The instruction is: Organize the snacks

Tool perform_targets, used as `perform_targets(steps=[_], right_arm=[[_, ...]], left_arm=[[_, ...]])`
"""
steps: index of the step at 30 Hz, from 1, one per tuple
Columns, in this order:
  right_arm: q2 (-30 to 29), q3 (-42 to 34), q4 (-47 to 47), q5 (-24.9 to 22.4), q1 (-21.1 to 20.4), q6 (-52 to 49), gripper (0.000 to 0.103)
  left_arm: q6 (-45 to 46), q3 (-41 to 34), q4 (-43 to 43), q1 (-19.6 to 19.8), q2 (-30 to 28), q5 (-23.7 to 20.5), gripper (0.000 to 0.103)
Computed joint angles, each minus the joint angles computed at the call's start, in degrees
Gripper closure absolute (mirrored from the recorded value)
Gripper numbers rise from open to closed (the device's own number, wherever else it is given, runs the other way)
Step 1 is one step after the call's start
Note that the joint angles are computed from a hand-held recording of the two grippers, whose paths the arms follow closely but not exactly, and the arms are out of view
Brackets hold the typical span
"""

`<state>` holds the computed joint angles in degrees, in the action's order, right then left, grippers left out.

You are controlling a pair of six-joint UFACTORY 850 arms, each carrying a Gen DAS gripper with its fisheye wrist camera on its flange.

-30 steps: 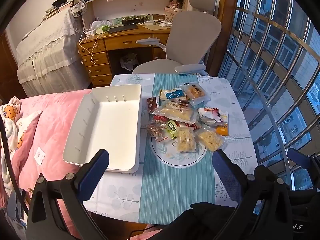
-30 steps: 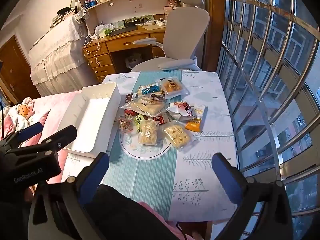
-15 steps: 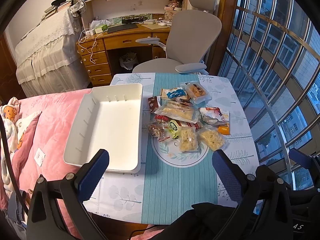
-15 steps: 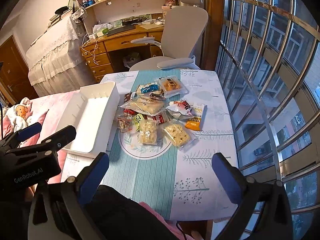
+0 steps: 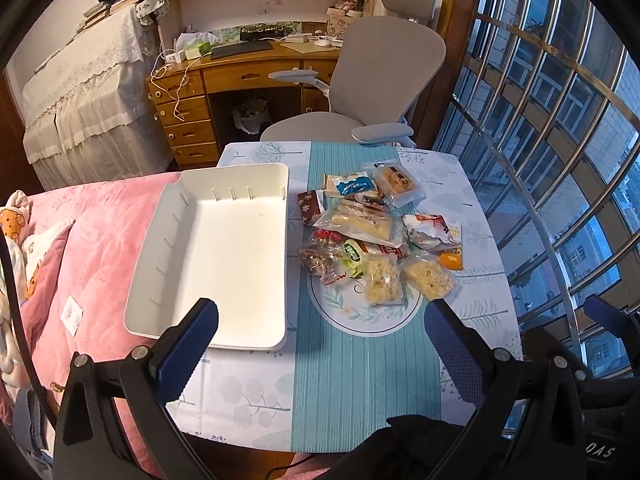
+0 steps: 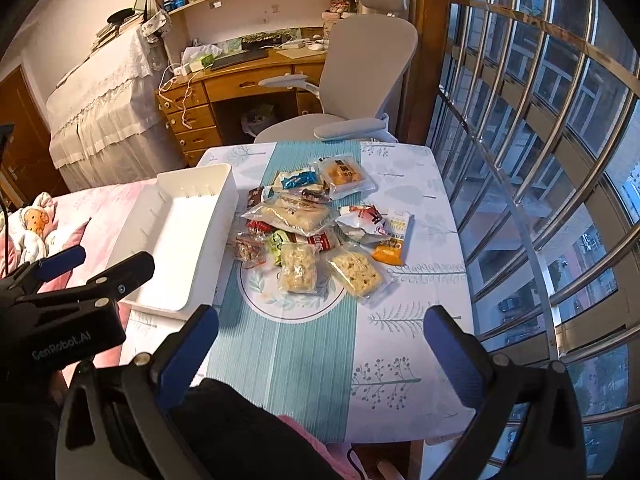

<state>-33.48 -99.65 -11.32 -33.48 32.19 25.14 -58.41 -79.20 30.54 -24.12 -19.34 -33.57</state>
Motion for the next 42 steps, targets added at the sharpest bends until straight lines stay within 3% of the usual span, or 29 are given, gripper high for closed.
perform_targets(steps=[10, 18, 22, 31, 42], right_arm=[[-1.62, -2.30, -11.81, -0.94, 2.35, 11.49, 0.000], [-2.66, -2.73, -14.44, -0.61, 2.65, 11.34, 0.000], [-3.56, -3.02, -14.39, 0.20, 2.43, 7.30, 0.000], [-8.31, -7.13, -4.73, 0.63, -0.78, -5.99, 0.000], [-15.26, -11.62, 3.71, 2.95, -4.30, -23.18, 0.000]], left_arm=[[7.86, -1.11, -6.17, 2.97, -1.26, 1.75, 0.001], [12.52, -5.29, -8.76, 3.53, -5.04, -1.37, 0.001], [14.48, -8.12, -10.27, 3.62, -7.63, -3.32, 0.001], [19.36, -19.52, -15.99, 4.04, -16.71, -10.32, 0.001], [23.56, -40.25, -28.90, 6.43, -32.58, -17.18, 0.001]])
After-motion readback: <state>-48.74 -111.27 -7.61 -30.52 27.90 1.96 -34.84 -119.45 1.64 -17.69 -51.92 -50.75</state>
